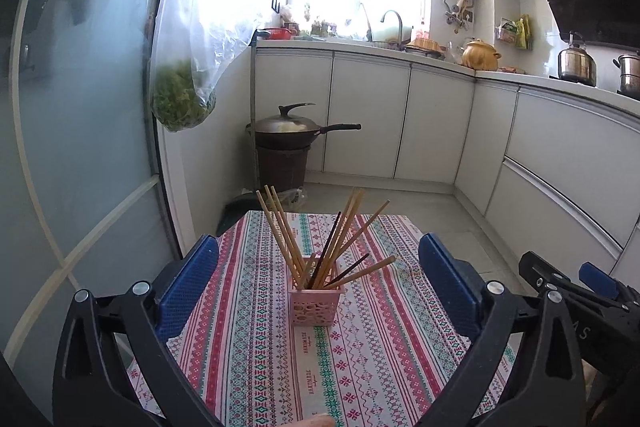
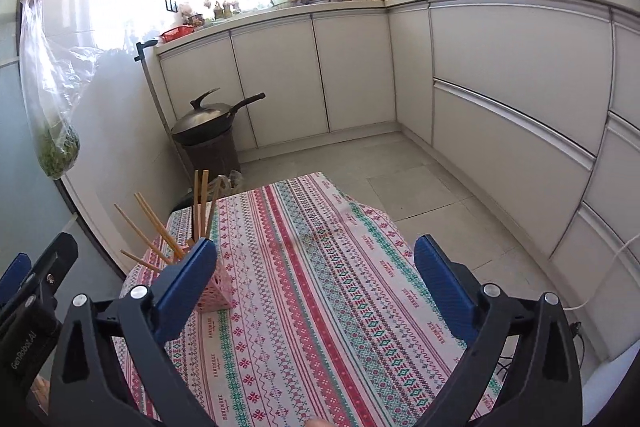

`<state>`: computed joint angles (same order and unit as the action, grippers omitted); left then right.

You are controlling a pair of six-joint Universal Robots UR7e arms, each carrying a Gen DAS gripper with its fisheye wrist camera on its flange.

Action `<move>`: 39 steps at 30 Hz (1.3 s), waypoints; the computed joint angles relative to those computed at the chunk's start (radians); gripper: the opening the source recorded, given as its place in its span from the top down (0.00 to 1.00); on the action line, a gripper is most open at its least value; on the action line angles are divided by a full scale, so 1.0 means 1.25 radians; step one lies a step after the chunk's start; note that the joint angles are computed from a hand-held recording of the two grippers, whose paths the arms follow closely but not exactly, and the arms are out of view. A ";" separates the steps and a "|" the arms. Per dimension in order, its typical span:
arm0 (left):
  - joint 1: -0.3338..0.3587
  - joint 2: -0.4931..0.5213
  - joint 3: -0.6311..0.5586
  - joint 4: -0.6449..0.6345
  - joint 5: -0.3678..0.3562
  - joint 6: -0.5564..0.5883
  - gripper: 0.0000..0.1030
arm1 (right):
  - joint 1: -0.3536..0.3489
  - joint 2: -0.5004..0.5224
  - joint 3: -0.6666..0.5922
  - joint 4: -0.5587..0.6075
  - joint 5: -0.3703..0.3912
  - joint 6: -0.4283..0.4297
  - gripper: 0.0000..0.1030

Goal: Organize utensils

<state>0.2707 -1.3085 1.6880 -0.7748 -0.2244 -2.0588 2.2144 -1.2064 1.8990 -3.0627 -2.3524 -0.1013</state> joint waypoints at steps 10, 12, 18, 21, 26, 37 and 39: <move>0.015 0.005 0.011 -0.080 -0.023 0.100 0.07 | -0.003 -0.006 0.007 0.023 -0.015 0.004 0.07; 0.017 0.008 0.008 -0.073 -0.026 0.096 0.07 | -0.005 -0.007 0.008 0.025 -0.014 0.006 0.07; 0.020 0.012 0.001 -0.055 -0.035 0.076 0.07 | -0.009 -0.007 0.005 0.041 -0.013 0.014 0.07; 0.022 0.014 -0.002 -0.053 -0.039 0.075 0.07 | -0.008 -0.007 0.005 0.040 -0.013 0.013 0.07; 0.024 0.016 -0.006 -0.047 -0.047 0.070 0.07 | -0.010 -0.007 0.004 0.052 -0.012 0.018 0.07; 0.029 0.018 -0.006 -0.055 -0.054 0.077 0.07 | -0.008 -0.005 0.002 0.059 -0.012 0.021 0.07; 0.029 0.018 -0.007 -0.052 -0.054 0.074 0.07 | -0.008 -0.005 0.002 0.059 -0.011 0.021 0.07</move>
